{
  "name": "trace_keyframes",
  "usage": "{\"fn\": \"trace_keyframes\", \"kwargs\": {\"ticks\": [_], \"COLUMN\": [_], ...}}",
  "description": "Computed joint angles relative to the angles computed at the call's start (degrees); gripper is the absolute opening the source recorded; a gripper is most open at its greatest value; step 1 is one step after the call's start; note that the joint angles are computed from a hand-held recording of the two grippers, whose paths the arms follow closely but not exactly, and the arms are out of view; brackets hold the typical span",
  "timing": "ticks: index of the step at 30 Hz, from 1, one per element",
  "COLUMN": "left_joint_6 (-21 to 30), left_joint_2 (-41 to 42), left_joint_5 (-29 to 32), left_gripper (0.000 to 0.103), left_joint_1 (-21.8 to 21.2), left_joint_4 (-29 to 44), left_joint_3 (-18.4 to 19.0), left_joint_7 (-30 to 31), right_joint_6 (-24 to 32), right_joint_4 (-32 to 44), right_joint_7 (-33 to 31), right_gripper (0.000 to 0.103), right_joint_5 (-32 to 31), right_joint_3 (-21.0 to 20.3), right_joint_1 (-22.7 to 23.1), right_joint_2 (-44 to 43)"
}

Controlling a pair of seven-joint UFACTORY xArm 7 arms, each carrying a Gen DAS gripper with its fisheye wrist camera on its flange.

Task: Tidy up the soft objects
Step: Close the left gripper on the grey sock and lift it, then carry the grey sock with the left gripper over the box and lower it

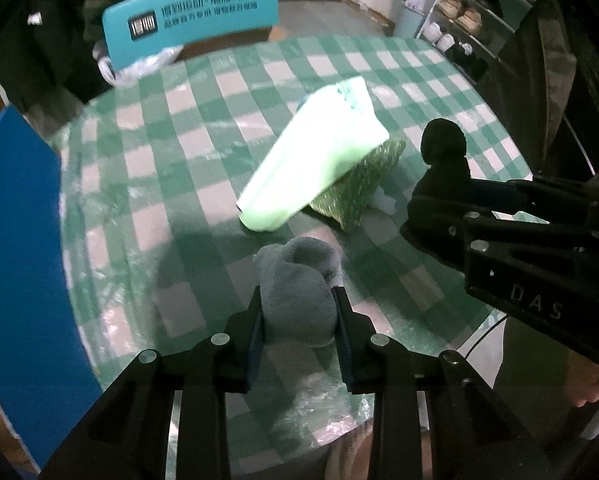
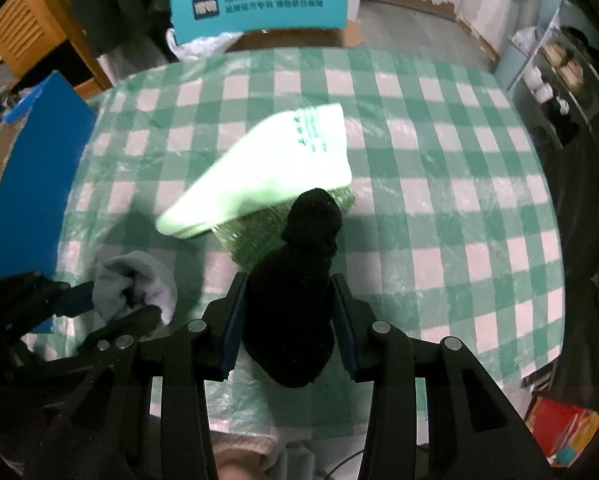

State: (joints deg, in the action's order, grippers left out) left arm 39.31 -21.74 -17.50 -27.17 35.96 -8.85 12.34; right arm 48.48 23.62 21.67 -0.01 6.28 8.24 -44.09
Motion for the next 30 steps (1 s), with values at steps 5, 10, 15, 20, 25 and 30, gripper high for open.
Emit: {"fn": "trace_keyframes", "kwargs": {"ticks": [5, 10, 15, 20, 25, 30], "left_joint_6": [-1.46, -1.36, -1.44, -1.35, -1.1, -0.89], "left_joint_2": [-2.3, -4.18, -5.88, -7.47, -8.7, -9.32], "left_joint_5": [2.12, 3.49, 4.34, 4.59, 5.46, 5.71], "left_gripper": [0.031, 0.031, 0.031, 0.031, 0.031, 0.031], "left_joint_1": [0.83, 1.64, 2.27, 2.76, 3.99, 5.19], "left_joint_4": [-0.14, 0.45, 0.91, 1.08, 1.13, 1.2], "left_joint_3": [-0.13, 0.52, 0.85, 1.59, 2.17, 3.06], "left_joint_7": [-0.63, -1.01, -1.17, -0.96, -0.85, -0.5], "right_joint_6": [-0.65, -0.66, -0.96, -1.8, -2.66, -3.55], "right_joint_4": [1.29, 2.2, 3.11, 4.38, 5.97, 7.83], "right_joint_7": [-0.21, -0.45, -0.36, -0.73, -1.06, -1.22], "right_gripper": [0.039, 0.039, 0.039, 0.039, 0.039, 0.039], "right_joint_5": [0.04, 0.14, -0.24, -0.1, 0.44, 0.87], "right_joint_3": [0.26, 0.28, 0.91, 1.03, 1.32, 1.97], "right_joint_1": [0.51, 0.74, 0.89, 1.37, 2.18, 3.25], "right_joint_2": [-0.55, -2.0, -2.51, -2.25, -1.31, -0.05]}}
